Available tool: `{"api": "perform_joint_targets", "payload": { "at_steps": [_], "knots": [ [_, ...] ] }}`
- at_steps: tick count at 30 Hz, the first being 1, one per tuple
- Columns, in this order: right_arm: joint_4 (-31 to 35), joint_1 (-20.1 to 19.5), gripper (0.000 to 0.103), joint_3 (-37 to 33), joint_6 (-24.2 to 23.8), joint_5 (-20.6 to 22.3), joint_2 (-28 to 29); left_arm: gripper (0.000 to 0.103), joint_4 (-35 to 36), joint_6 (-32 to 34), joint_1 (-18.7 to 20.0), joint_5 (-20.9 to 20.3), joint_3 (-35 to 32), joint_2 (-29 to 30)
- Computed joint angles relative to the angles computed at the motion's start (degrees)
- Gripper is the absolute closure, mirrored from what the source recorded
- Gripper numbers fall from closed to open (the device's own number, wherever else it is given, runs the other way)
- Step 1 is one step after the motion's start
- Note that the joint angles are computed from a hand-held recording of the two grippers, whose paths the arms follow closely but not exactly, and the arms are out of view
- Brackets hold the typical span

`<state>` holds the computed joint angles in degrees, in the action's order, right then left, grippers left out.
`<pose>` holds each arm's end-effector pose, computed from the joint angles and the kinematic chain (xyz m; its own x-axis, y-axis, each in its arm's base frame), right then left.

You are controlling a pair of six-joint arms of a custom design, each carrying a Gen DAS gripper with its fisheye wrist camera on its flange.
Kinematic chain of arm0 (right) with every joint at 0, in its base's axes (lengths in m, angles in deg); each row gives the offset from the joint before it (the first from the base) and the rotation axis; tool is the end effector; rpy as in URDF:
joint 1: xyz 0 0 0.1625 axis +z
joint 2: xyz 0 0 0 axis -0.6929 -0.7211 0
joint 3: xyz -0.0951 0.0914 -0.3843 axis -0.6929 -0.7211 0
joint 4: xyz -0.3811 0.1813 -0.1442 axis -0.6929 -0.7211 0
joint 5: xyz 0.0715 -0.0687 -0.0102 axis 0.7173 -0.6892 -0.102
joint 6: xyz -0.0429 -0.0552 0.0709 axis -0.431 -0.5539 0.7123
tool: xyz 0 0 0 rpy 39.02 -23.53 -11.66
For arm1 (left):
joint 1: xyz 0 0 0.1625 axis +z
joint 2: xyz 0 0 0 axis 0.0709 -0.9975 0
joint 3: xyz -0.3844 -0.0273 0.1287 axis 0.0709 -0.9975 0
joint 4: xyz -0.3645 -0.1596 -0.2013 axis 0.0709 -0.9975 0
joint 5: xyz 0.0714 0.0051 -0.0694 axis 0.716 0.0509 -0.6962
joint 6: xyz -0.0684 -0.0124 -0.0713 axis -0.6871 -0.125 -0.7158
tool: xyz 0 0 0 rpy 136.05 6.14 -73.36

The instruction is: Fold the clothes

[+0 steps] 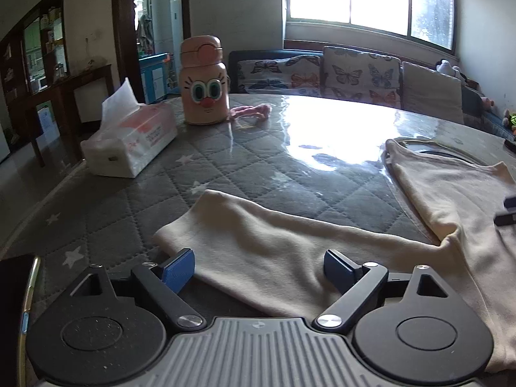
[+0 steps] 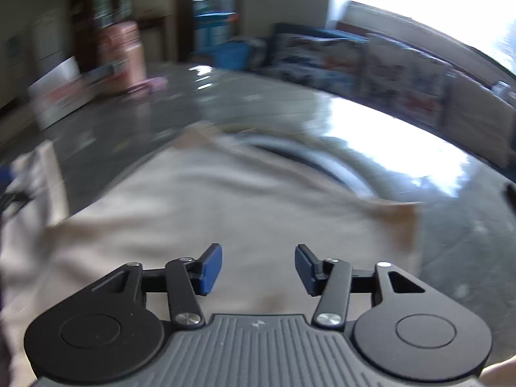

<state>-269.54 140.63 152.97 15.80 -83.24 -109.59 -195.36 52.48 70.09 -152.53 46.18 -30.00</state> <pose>0.1448 -0.6194 0.0667 -0.6730 0.0263 0.7392 -0.4920 0.7303 -0.4739 -0.0276 -0.7289 0.1706 -0.6171 0.4363 -0.6548 0.7596 0.5475 -0.3511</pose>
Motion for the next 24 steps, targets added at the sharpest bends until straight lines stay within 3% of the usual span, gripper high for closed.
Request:
{"api": "perform_joint_targets", "payload": {
  "at_steps": [7,13,17,19,24],
  "knots": [
    [0.5,4.6,0.036,0.4,-4.2,3.5,3.2,0.002,-1.6,-2.0,0.5,0.8,0.6,-1.1],
    [-3.0,7.1,0.033,0.1,-11.1,3.5,6.9,0.004,-0.2,-5.2,1.1,1.0,0.0,-1.5],
    [-7.8,8.3,0.031,-0.1,-16.1,2.8,8.9,0.012,-0.4,-6.1,1.3,1.1,-0.7,-1.1],
    [-7.9,8.3,0.026,0.0,-14.9,3.2,8.9,0.017,0.4,-7.6,1.4,1.3,-1.7,-0.7],
    [-7.7,7.9,0.026,0.3,-13.7,3.6,9.1,0.028,0.5,-9.7,1.2,2.8,-3.7,0.8]
  ]
}}
